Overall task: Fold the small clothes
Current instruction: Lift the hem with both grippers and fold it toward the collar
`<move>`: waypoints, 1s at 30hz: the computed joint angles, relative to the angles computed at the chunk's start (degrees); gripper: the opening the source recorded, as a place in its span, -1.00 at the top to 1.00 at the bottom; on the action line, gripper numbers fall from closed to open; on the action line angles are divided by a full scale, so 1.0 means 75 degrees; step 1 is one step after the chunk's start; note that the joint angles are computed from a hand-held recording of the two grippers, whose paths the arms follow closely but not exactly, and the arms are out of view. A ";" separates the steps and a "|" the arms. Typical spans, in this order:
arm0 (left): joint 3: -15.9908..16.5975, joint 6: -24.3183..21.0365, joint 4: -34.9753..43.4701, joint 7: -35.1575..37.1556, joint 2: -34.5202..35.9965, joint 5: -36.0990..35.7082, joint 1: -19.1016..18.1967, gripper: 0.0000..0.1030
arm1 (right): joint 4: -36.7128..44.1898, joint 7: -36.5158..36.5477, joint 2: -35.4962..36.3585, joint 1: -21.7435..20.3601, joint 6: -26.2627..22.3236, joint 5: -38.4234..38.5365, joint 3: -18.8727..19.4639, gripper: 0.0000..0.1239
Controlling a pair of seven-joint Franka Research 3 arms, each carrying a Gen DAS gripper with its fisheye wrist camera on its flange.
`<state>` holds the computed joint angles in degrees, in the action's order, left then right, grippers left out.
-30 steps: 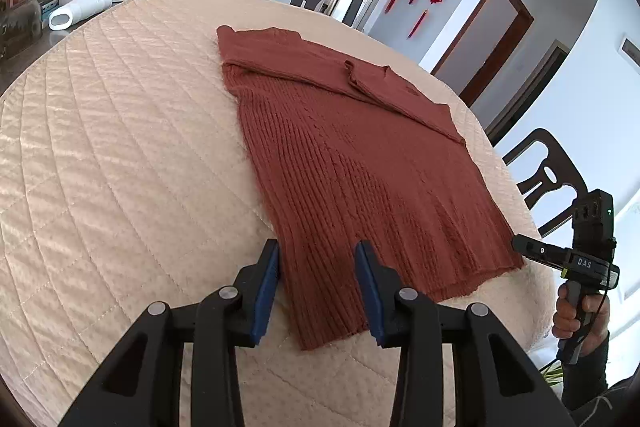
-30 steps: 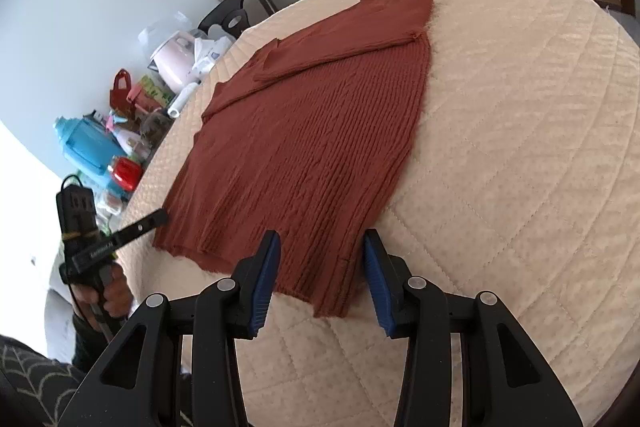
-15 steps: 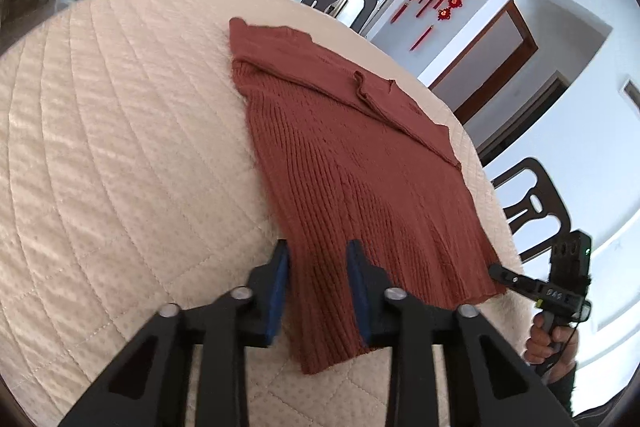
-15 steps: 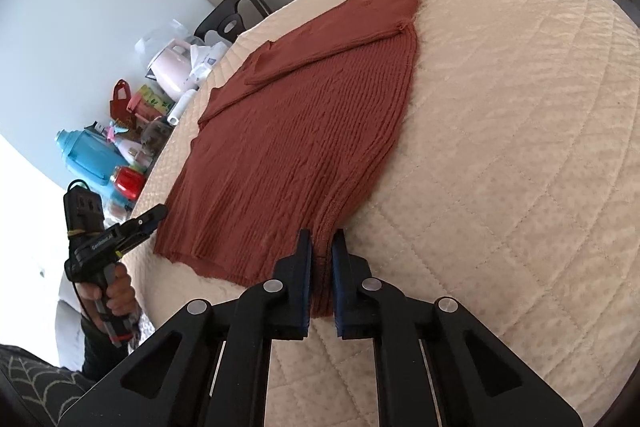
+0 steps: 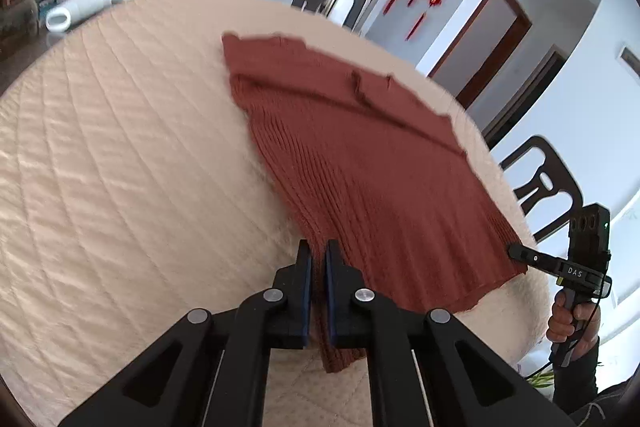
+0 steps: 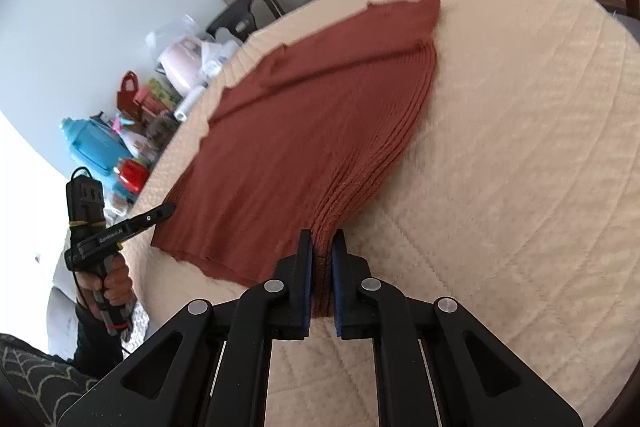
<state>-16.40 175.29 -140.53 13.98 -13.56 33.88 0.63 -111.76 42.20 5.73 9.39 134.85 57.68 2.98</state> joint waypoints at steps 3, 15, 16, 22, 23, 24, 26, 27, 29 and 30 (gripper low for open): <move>-0.0412 0.0338 -0.0306 -0.0644 -0.0520 0.0557 0.0645 0.86 | -0.0241 -0.0343 -0.0267 -0.0090 -0.0026 0.0360 -0.0068 0.88; -0.0816 0.0848 -0.0215 -0.0371 -0.0571 0.0239 0.1277 0.86 | -0.0027 -0.0583 -0.0215 -0.0120 -0.0524 0.0944 -0.0171 0.88; -0.0804 0.0915 -0.0123 -0.0325 -0.0503 0.0197 0.1320 0.86 | 0.0090 -0.0585 -0.0159 -0.0131 -0.0539 0.1003 -0.0163 0.88; -0.0362 0.0739 0.1010 0.0391 0.0394 0.0144 0.1278 0.86 | 0.1792 -0.0081 0.0903 -0.0173 -0.0529 0.0726 0.0018 0.88; -0.0141 0.0659 0.1240 0.0590 0.0598 0.0048 0.1104 0.86 | 0.2084 0.0060 0.1086 -0.0185 -0.0510 0.0578 0.0068 0.88; 0.0067 0.0564 0.1479 0.0796 0.0808 -0.0046 0.0936 0.86 | 0.2469 0.0200 0.1343 -0.0209 -0.0532 0.0466 0.0127 0.88; 0.0534 0.0341 0.1956 0.1419 0.1229 -0.0489 0.0516 0.86 | 0.3257 0.0622 0.1877 -0.0300 -0.0692 0.0261 0.0250 0.88; 0.0676 0.0197 0.2224 0.1589 0.1456 -0.0560 0.0419 0.86 | 0.3641 0.0790 0.2146 -0.0336 -0.0734 0.0138 0.0315 0.88; 0.0933 -0.0036 0.2682 0.2448 0.1911 -0.1496 0.0187 0.86 | 0.4563 0.1374 0.2806 -0.0341 -0.0740 -0.0244 0.0406 0.88; 0.1025 -0.0198 0.2969 0.2736 0.2173 -0.1744 0.0131 0.86 | 0.5181 0.1736 0.3252 -0.0363 -0.0870 -0.0429 0.0456 0.88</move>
